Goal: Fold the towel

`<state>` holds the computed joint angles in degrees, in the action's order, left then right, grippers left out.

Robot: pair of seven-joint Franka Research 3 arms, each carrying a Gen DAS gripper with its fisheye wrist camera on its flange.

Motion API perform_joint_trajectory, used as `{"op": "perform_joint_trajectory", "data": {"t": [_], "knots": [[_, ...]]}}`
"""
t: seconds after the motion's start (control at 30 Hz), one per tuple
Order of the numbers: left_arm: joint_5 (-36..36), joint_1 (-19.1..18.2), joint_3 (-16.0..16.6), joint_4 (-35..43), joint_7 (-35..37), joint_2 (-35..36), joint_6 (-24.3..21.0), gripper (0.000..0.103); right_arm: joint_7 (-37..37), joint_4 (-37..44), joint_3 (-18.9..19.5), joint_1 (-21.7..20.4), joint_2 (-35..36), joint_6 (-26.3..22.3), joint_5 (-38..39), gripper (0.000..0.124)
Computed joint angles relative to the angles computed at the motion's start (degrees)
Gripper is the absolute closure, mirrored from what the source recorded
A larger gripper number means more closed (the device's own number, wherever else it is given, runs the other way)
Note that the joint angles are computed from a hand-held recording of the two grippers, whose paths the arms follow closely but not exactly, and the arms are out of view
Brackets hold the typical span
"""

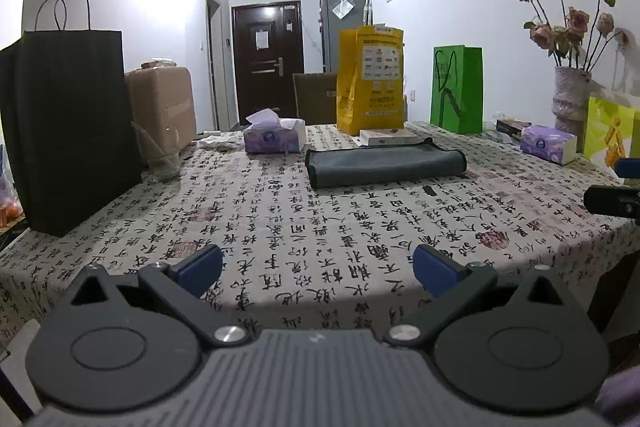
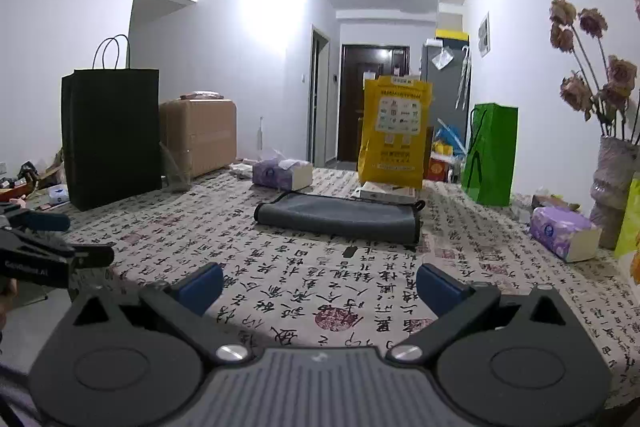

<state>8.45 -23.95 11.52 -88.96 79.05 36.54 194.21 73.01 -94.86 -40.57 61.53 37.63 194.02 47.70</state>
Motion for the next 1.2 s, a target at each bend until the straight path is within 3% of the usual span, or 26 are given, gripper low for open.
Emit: {"op": "perform_joint_trajectory", "data": {"t": [0.07,0.17,0.23,0.3,0.43,0.63,0.83,1.2], "knots": [[-4.61,-5.4,6.12,-2.42,-0.02,0.32,4.1,0.0,-0.65,-1.15,1.18,-0.07,-0.64,2.0,0.38,0.021],[-8.27,-7.17,7.26,-5.17,2.19,-0.16,7.43,0.0,-2.94,-1.74,2.1,0.24,-0.81,2.96,2.28,0.021],[-8.7,-6.21,5.67,-6.05,3.34,-0.75,8.07,0.0,-4.25,-1.95,2.07,1.02,-0.6,3.43,4.24,0.021],[-9.55,-5.58,4.42,-6.79,4.54,-1.32,8.18,0.0,-4.94,-2.54,5.93,-1.36,-1.88,5.51,3.44,0.021],[-11.8,-4.72,2.49,-8.46,7.16,-2.27,8.97,0.0,-6.65,-3.12,9.91,-3.43,-3.2,7.71,4.15,0.021],[-17.71,-5.47,1.8,-9.32,12.05,-2.51,10.49,0.0,-11.48,-3.52,12.03,-3.61,-3.85,10.47,8.88,0.021],[-18.76,-2.55,-2.49,-9.48,15.16,-2.9,11.18,0.0,-13.13,-3.91,18.3,-8.35,-5.39,12.34,7.78,0.021],[-20.0,-1.12,-4.7,-9.59,17.41,-3.07,11.46,0.0,-17.72,-3.06,27.15,-15.18,-6.41,14.23,8.49,0.021]]}}
